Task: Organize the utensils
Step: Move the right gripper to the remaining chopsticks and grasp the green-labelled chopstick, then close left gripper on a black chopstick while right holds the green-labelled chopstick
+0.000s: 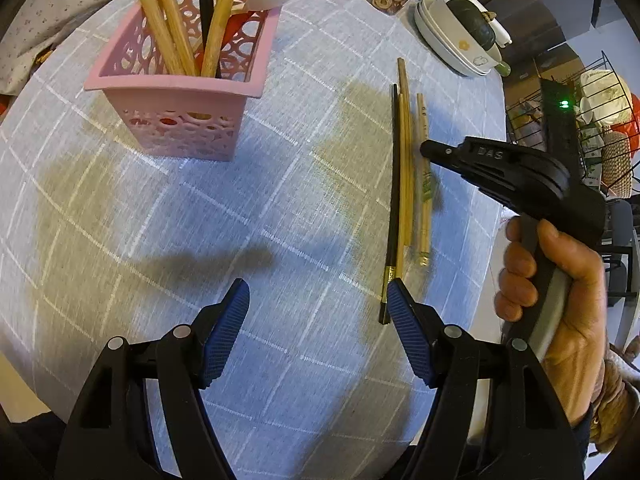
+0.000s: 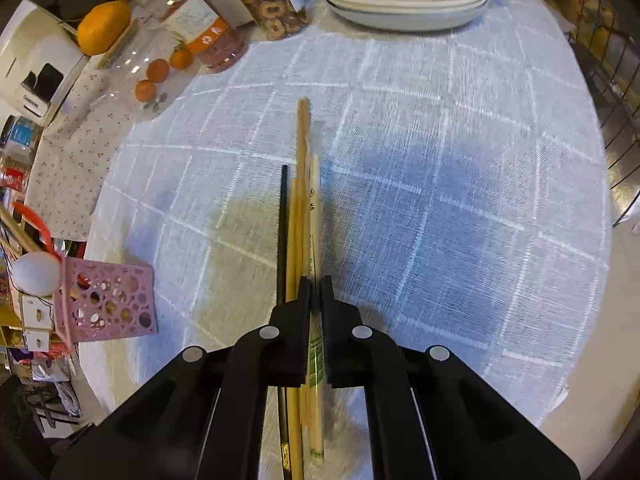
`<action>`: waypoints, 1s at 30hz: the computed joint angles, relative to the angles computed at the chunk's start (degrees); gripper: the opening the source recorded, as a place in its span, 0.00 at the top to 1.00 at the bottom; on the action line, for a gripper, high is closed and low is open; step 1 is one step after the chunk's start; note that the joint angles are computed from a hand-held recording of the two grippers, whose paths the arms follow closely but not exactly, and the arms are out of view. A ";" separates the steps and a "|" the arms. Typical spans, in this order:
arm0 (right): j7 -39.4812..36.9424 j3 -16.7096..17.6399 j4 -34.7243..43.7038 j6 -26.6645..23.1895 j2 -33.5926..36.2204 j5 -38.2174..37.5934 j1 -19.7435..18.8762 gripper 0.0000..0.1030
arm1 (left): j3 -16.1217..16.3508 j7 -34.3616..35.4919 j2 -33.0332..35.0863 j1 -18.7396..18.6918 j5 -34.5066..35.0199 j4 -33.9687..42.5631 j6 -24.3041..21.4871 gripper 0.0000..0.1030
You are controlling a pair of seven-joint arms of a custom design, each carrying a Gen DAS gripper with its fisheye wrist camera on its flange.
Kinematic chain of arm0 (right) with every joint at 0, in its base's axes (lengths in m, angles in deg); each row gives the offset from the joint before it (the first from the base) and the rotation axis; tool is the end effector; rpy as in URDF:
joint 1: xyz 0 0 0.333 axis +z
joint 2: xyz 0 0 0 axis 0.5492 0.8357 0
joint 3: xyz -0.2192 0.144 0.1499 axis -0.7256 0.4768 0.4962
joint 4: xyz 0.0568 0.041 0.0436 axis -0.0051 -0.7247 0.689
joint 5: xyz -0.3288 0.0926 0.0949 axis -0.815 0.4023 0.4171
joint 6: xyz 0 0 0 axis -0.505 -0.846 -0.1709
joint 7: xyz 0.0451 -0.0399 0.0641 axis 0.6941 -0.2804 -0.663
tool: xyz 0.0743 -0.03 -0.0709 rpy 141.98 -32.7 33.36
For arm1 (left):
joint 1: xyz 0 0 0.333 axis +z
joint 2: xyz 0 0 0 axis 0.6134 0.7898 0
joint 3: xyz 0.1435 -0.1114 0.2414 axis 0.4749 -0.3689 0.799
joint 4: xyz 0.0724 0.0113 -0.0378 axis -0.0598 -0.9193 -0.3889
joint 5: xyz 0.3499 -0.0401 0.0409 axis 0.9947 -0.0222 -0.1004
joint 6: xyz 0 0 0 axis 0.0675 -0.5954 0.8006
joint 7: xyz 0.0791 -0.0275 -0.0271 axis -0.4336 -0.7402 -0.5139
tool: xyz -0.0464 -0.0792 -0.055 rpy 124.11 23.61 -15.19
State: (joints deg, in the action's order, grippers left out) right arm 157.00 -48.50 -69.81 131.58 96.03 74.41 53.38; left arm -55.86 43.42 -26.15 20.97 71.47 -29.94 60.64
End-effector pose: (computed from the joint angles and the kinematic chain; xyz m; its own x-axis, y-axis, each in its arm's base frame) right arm 0.6498 0.2895 0.4926 0.1849 -0.9267 -0.3270 -0.9686 -0.1157 -0.2199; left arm 0.5221 -0.3195 0.5297 0.3573 -0.8514 0.3841 -0.8958 -0.4287 -0.1170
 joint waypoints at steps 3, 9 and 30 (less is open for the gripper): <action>-0.93 0.03 -1.85 0.69 -1.88 -0.01 -0.15 0.95 | -0.03 -0.17 1.01 -0.31 0.66 1.19 -0.35 0.34; -2.50 0.13 -9.70 5.05 -8.47 1.51 -1.17 0.95 | -0.08 -0.06 4.47 -1.14 2.71 5.01 -0.32 0.36; -4.08 0.27 -23.28 12.32 -20.63 4.87 -2.94 0.95 | 2.62 2.08 26.18 -5.43 11.68 35.01 -9.98 0.50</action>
State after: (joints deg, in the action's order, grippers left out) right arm 152.91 -48.23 -93.09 143.90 75.41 79.29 50.44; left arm -53.24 45.50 0.02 15.54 83.14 5.07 50.66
